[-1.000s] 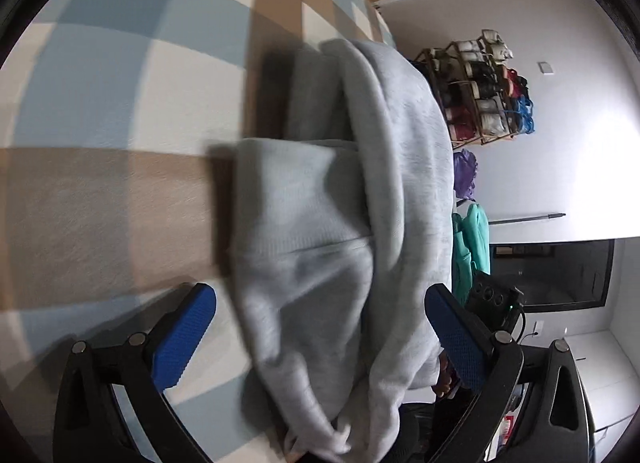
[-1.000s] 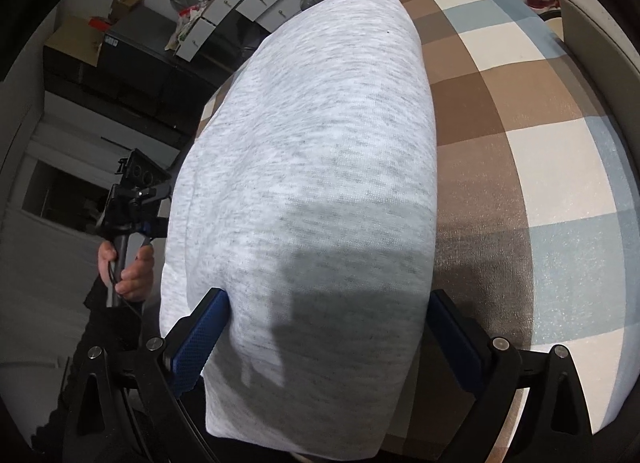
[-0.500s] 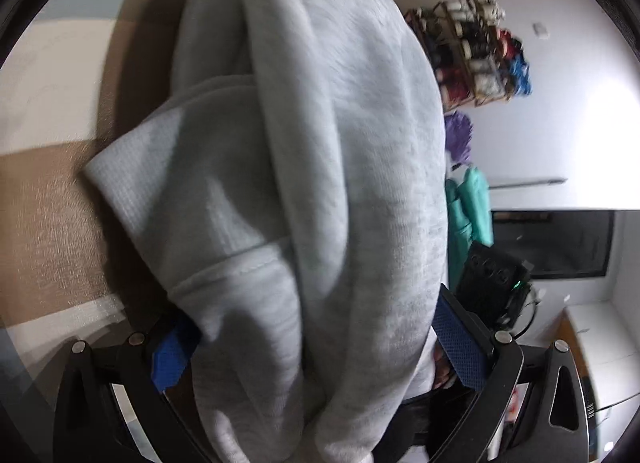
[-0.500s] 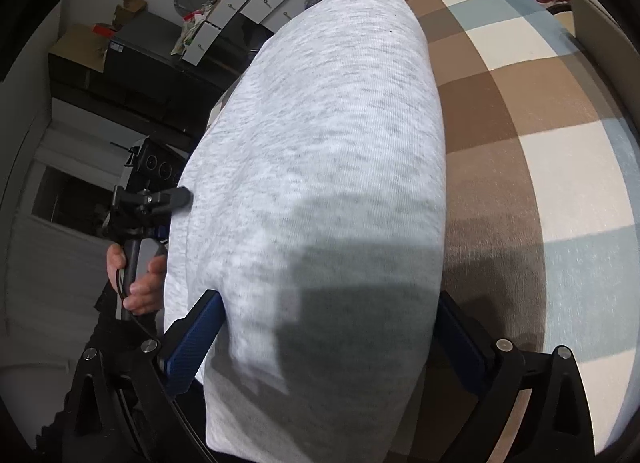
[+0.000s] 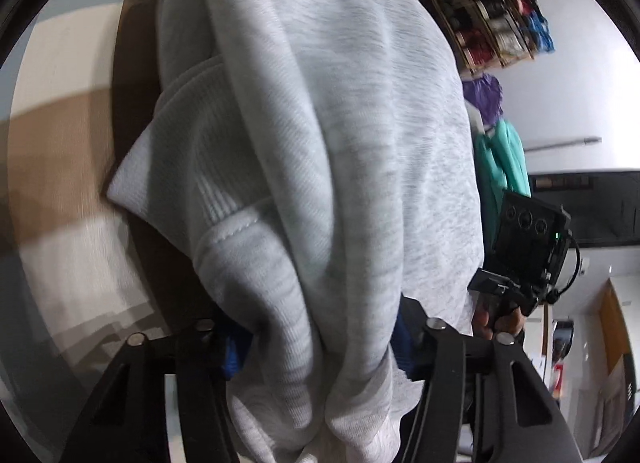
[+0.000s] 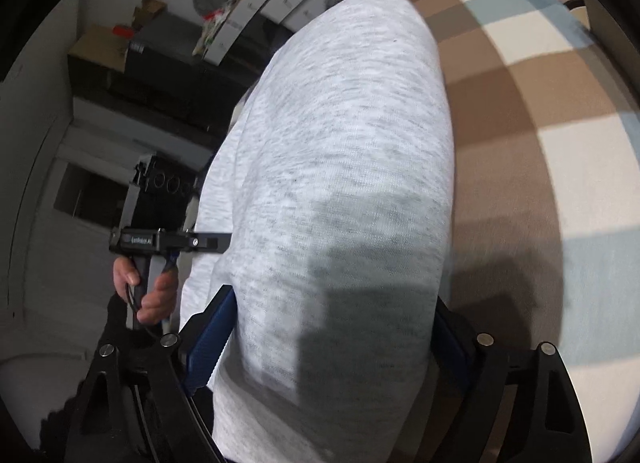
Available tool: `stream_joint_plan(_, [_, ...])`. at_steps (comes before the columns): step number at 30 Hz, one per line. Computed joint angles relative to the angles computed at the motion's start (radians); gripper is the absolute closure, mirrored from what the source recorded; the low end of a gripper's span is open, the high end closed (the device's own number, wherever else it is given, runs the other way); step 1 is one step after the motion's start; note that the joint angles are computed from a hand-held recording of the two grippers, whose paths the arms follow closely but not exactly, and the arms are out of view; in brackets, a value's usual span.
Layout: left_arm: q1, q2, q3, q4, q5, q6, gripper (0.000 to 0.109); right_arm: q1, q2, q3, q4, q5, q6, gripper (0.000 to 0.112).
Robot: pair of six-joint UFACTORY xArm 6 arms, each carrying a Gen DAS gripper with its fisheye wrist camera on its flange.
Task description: Fold large clothes
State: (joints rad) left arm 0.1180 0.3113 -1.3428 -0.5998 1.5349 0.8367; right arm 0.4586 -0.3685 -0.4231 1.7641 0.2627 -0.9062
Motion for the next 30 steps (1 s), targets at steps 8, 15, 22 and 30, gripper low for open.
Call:
stream_joint_plan(8, [0.087, 0.094, -0.075, -0.014, 0.133, 0.007, 0.059, -0.160, 0.084, -0.026, -0.016, 0.280, -0.040, 0.013])
stream_joint_plan(15, [0.074, 0.028, -0.005, -0.017, 0.080, 0.021, 0.067, -0.084, 0.070, -0.034, 0.059, 0.148, -0.080, 0.027])
stream_joint_plan(22, [0.062, -0.051, 0.062, -0.020, 0.058, 0.031, 0.073, 0.019, 0.009, -0.046, 0.197, 0.000, -0.191, 0.039])
stream_joint_plan(30, [0.093, -0.117, 0.075, -0.043, 0.077, 0.059, 0.075, 0.010, -0.027, -0.036, 0.327, 0.023, -0.333, 0.039])
